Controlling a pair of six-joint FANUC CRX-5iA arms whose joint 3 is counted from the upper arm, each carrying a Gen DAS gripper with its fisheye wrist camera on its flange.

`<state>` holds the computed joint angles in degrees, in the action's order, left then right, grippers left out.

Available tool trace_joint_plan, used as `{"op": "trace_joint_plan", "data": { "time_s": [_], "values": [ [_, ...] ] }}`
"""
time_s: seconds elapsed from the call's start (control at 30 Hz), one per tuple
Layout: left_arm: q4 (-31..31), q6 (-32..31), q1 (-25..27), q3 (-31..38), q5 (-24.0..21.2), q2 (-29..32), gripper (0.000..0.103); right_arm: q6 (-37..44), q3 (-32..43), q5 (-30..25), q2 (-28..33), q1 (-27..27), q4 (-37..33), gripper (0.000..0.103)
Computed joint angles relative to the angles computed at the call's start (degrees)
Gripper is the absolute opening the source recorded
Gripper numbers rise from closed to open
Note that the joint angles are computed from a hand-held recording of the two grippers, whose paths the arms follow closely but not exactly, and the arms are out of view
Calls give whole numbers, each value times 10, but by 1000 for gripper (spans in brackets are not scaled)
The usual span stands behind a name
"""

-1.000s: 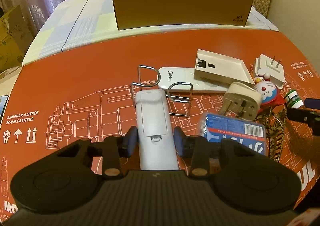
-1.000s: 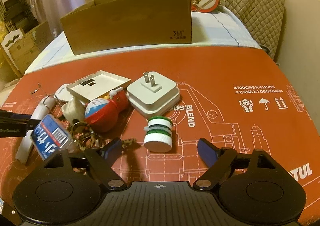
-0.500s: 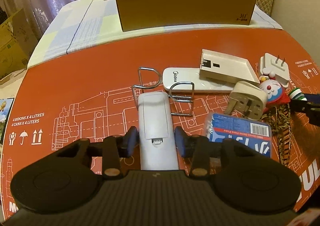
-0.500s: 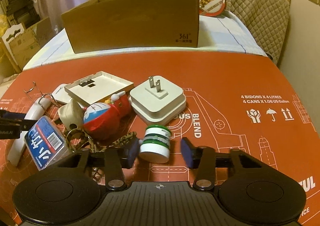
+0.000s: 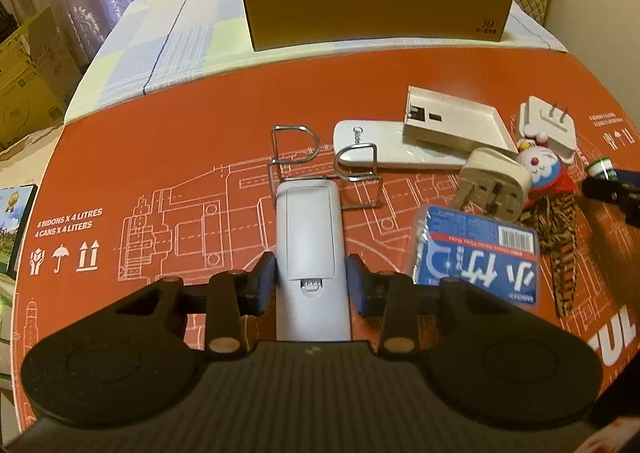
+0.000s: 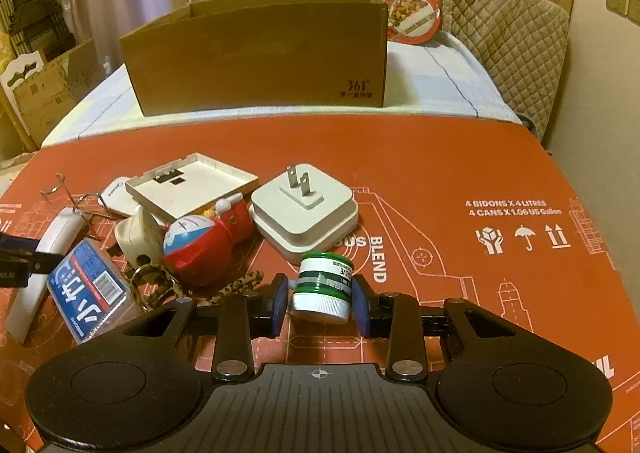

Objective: Organize rigid objects
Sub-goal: 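Grasp the white remote with the left tool while the right tool grasps the green-white bottle, then carry both items into the cardboard box and open both tools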

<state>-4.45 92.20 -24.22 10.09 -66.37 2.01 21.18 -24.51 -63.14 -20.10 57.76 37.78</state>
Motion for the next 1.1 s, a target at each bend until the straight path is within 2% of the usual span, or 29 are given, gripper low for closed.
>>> {"op": "trace_joint_plan", "data": {
  "time_s": [0.43, 0.7, 0.83, 0.93, 1.03, 1.1],
  "values": [
    [9, 14, -2, 2, -13, -34, 33, -9, 9, -4, -11, 17, 17, 31],
    [14, 24, -6, 69, -12, -8, 33, 23, 44, 18, -4, -2, 15, 31],
    [26, 17, -7, 133, -2, 37, 33, 81, 91, 59, 22, -47, 3, 31],
    [39, 7, -4, 209, 1, 90, 33, 132, 139, 93, 53, -90, -17, 31],
    [51, -1, -1, 309, -11, 158, 33, 194, 206, 122, 103, -139, -40, 31],
    [49, -5, -2, 406, -34, 219, 33, 229, 251, 132, 138, -166, -57, 31]
  ]
}}
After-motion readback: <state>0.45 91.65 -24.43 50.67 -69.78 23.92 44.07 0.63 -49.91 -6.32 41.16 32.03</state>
